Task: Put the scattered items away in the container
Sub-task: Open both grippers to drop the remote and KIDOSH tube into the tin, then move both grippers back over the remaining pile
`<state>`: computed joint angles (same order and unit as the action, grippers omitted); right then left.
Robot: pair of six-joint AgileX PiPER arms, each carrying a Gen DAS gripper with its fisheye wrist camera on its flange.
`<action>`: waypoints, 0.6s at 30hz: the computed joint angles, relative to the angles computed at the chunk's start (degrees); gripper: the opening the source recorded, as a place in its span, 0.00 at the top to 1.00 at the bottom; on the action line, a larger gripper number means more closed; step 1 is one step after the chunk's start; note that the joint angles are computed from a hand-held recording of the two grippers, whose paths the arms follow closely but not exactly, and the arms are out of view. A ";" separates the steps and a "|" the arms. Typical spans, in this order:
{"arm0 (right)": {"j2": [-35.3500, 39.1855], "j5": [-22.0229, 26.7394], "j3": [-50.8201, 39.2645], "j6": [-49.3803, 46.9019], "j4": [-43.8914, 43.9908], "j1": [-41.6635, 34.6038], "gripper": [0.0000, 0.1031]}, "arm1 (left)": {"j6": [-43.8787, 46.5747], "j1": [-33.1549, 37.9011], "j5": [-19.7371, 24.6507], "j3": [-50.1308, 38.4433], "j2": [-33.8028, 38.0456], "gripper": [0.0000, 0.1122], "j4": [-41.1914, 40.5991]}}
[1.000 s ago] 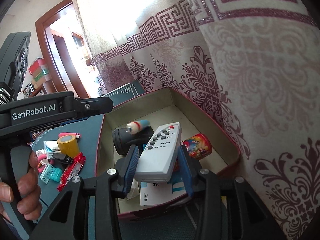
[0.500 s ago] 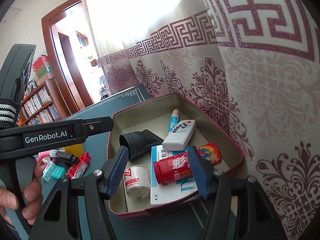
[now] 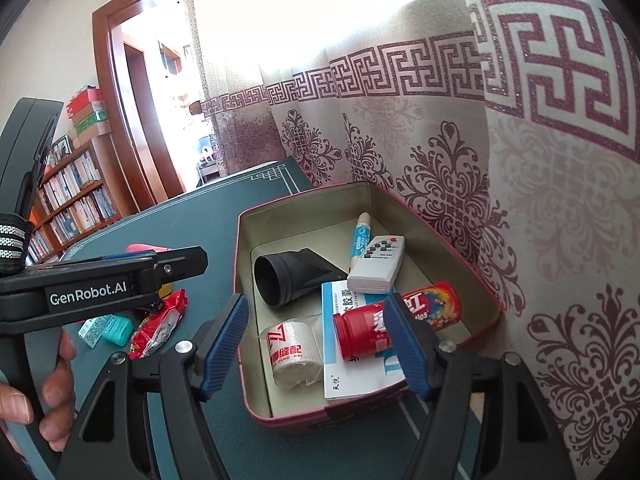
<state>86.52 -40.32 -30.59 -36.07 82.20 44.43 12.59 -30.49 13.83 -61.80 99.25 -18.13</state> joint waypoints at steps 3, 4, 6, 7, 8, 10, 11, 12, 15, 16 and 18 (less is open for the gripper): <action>0.59 -0.27 -1.13 -1.65 1.34 0.99 0.27 | 2.63 1.44 -0.38 1.46 -0.70 0.42 -2.50; 0.72 -0.37 -1.40 -2.09 1.74 1.40 0.27 | 3.29 1.89 -0.44 1.88 -0.90 0.42 -3.11; 1.02 -0.67 -1.92 -2.95 2.58 2.27 0.26 | 5.17 2.87 -0.38 2.59 -1.13 0.42 -4.89; 1.25 -0.72 -2.34 -3.47 2.99 2.57 0.26 | 6.18 3.36 -0.31 2.90 -1.21 0.42 -5.87; 1.50 -0.73 -2.84 -4.10 3.47 2.81 0.25 | 7.28 3.84 -0.28 3.23 -1.30 0.42 -6.92; 2.01 -0.93 -3.63 -5.10 4.32 3.48 0.25 | 9.85 4.85 -0.30 3.99 -1.53 0.42 -9.36; 2.30 -1.05 -4.03 -5.53 4.69 3.82 0.25 | 11.17 5.34 -0.32 4.38 -1.66 0.42 -10.62; 2.54 -1.06 -4.41 -5.95 4.98 4.04 0.25 | 12.46 5.82 -0.30 4.70 -1.76 0.42 -11.83; 3.28 -0.76 -5.42 -6.64 5.42 4.38 0.25 | 17.18 7.40 -0.25 5.84 -2.22 0.42 -16.09; 3.47 -0.68 -5.68 -6.79 5.54 4.53 0.25 | 18.87 7.99 -0.29 6.29 -2.42 0.42 -17.53; 3.73 -0.70 -6.11 -7.06 5.84 4.94 0.25 | 21.50 9.32 -0.48 7.18 -2.81 0.42 -19.73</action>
